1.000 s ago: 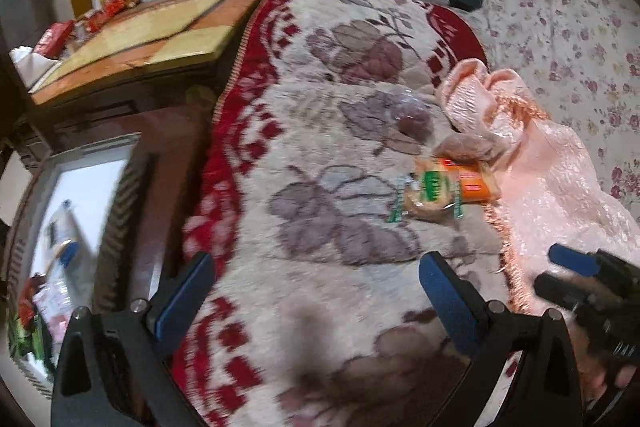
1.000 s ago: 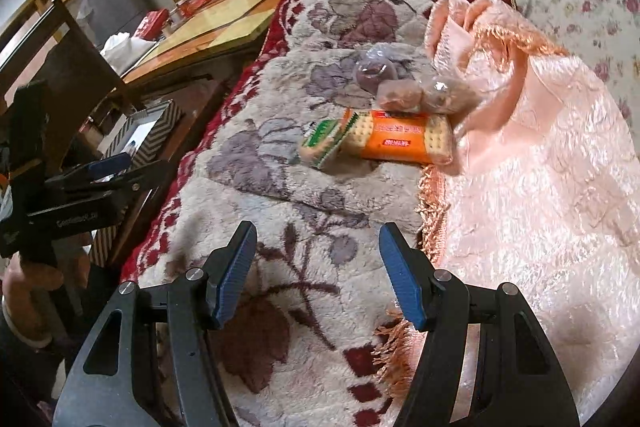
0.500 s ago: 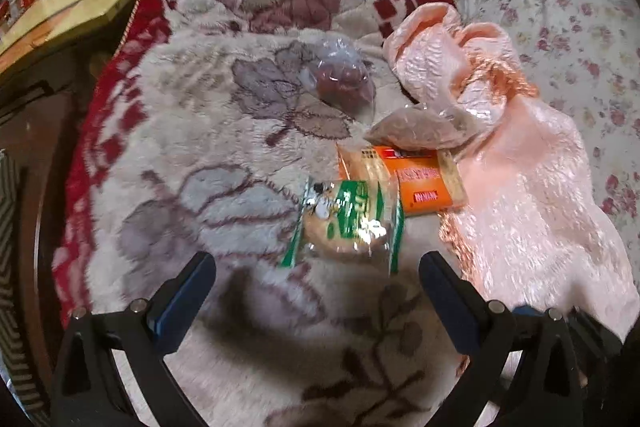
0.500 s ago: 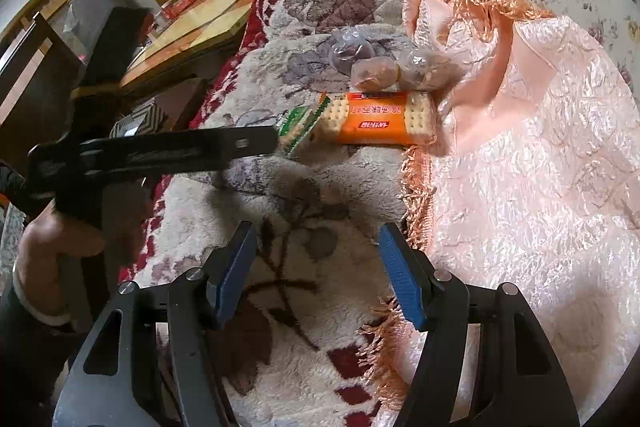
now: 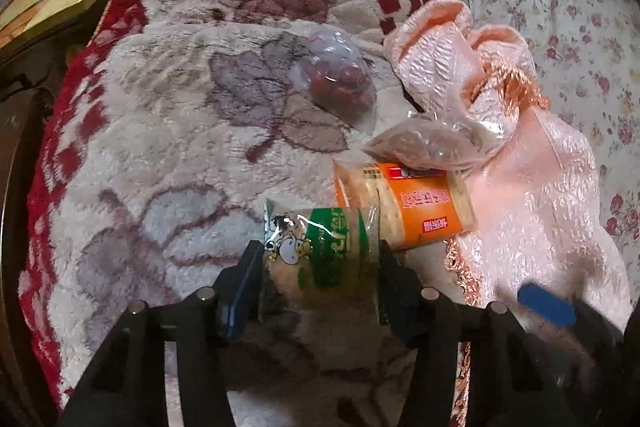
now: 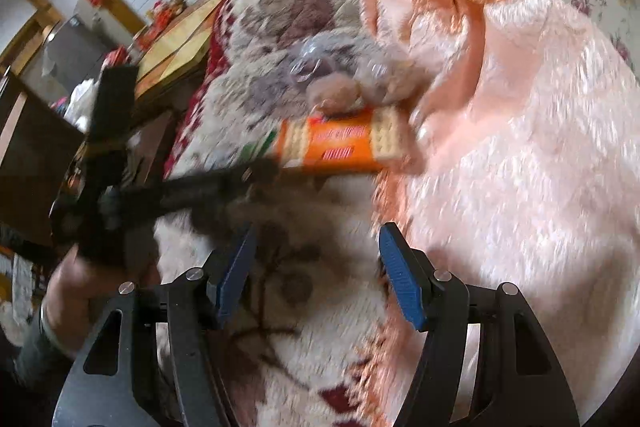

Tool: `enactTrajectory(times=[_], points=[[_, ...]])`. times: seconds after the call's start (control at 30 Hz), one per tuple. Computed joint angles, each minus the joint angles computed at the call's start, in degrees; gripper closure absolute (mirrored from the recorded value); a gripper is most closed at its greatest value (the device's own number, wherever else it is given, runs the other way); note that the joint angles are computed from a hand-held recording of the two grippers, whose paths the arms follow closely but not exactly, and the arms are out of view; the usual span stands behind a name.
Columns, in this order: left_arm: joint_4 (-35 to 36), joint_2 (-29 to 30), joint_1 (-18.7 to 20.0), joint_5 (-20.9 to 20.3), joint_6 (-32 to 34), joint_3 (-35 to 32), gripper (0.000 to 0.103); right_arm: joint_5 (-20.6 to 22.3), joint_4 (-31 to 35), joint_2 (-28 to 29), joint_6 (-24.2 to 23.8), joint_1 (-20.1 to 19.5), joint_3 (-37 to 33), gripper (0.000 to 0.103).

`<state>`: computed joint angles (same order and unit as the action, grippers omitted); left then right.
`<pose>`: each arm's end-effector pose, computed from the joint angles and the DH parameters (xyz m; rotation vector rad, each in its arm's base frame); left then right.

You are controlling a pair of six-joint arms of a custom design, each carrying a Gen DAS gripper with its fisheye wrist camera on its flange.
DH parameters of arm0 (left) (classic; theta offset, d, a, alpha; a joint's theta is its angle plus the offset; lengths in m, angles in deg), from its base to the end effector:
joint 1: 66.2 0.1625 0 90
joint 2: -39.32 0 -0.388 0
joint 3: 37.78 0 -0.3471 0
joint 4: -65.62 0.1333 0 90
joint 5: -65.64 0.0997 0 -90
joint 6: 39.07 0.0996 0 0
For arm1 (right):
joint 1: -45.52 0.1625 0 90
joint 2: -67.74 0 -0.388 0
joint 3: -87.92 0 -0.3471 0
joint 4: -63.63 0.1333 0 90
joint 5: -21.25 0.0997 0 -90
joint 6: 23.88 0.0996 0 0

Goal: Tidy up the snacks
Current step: 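Grasp the round green-labelled cake with left tool while right tool reaches for nut bags, then grasp the clear bag of nuts with the right tool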

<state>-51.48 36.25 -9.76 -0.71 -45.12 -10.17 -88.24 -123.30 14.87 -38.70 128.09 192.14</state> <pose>-0.3017 -0.7681 -0.0476 0.6430 2.6811 -0.2535 0.0232 -0.5958 0.2063 -0.0189 -2.5105 0.9493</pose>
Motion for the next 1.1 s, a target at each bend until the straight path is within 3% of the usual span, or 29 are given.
enactTrajectory(times=[0.2,0.3,0.47,0.57,0.67,0.83,0.93,1.1], points=[[-6.2,-4.9,0.1,2.3,0.1,8.6,0.046,-4.3,-0.2,4.8,-3.5,1.1,-9.0,0.039],[-9.8,-7.5,0.1,4.4,0.8,13.3,0.046,-5.1,2.8,7.2,-4.0,0.8,-14.6,0.038],[-13.2,-10.5,0.1,6.3,1.8,18.7,0.046,-2.0,10.2,9.9,2.1,-1.4,-23.1,0.038],[-14.8,-11.9,0.2,6.8,2.1,21.5,0.046,0.8,14.3,11.5,6.1,-2.6,-27.8,0.032],[-15.2,-12.2,0.2,7.4,2.1,22.5,0.046,-0.3,18.5,14.2,6.1,-2.8,-33.0,0.03],[-15.7,-12.7,0.3,7.6,1.7,23.8,0.046,1.0,16.4,13.8,2.6,-3.4,-31.4,0.07],[-16.4,-13.4,0.3,7.5,1.4,24.9,0.046,3.5,15.5,12.3,2.1,-3.9,-29.1,0.082],[-19.4,-16.3,0.0,9.1,0.8,29.6,0.046,5.8,13.6,10.3,0.1,-2.9,-25.7,0.087]])
